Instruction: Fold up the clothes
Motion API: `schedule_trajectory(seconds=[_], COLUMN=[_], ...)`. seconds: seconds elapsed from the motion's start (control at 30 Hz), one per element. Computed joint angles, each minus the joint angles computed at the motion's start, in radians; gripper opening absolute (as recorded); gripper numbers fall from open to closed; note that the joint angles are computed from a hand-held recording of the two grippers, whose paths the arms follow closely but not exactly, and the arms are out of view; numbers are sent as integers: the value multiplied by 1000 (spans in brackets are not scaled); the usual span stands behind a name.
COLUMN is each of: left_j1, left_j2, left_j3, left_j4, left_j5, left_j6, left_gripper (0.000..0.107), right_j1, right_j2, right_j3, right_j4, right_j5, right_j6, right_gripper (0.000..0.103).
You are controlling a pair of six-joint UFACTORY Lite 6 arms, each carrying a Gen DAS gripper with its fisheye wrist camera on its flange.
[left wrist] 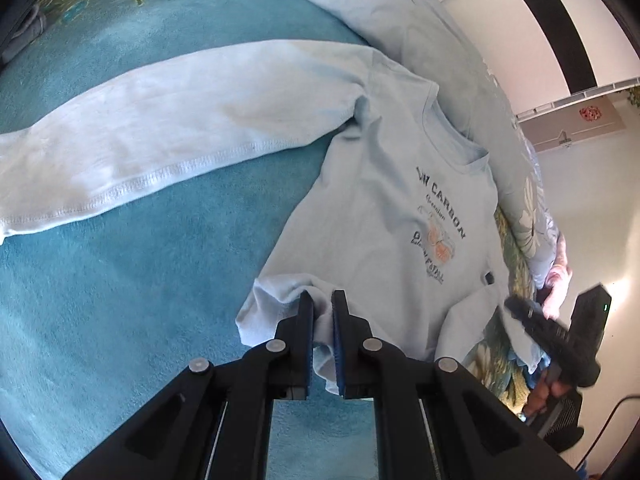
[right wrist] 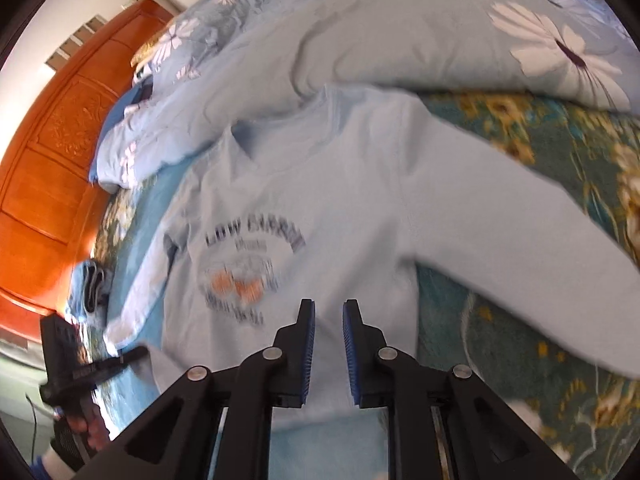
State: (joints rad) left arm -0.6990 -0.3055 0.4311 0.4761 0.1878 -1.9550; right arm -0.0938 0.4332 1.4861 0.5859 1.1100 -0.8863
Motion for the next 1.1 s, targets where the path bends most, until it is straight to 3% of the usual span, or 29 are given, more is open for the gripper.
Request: schedule_trajectory(seconds=[0.07, 0.23, 0.47, 0.57, 0.6, 0.63, 0.77, 0.93, 1.1], left_j1=[-14, -41, -76, -104, -127, -148, -241, -484, -694], left_j2=[-36, -194, -241, -254, -278, -294, -358, -433, -385], left_j3=[-33, -138, -164, -162, -166, -164, -151, -127, -93], left_j4=[5, -100, -140, -123, -113, -105, -94, -42, -23], left_j5=[-1, 48, 88, 113, 142, 167, 265, 409, 430], left_j6=[-43, -5, 6, -34, -59, -78, -141, -356, -528], left_gripper=[8, 8, 8, 8, 8, 8, 8, 9, 9], right_j1=[-23, -61, -27, -7, -9, -16, -81, -269, -525], right_j2=[-33, -68, -92, -124, -141, -158, -238, -390, -525], right_j3=[-73, -183, -253, -287, -300, -309, -344, -423, -518], right_j4=[-40, -39, -50, -59, -57, -54, -47, -95, -228], right_j5=[-7, -34, -83, -99, -100, -95, -42, 81, 191], right_j6=[-17, -47, -51, -48, -53, -55, -67, -96, -145], right_gripper=[17, 31, 33, 24, 11, 8, 6, 6, 6])
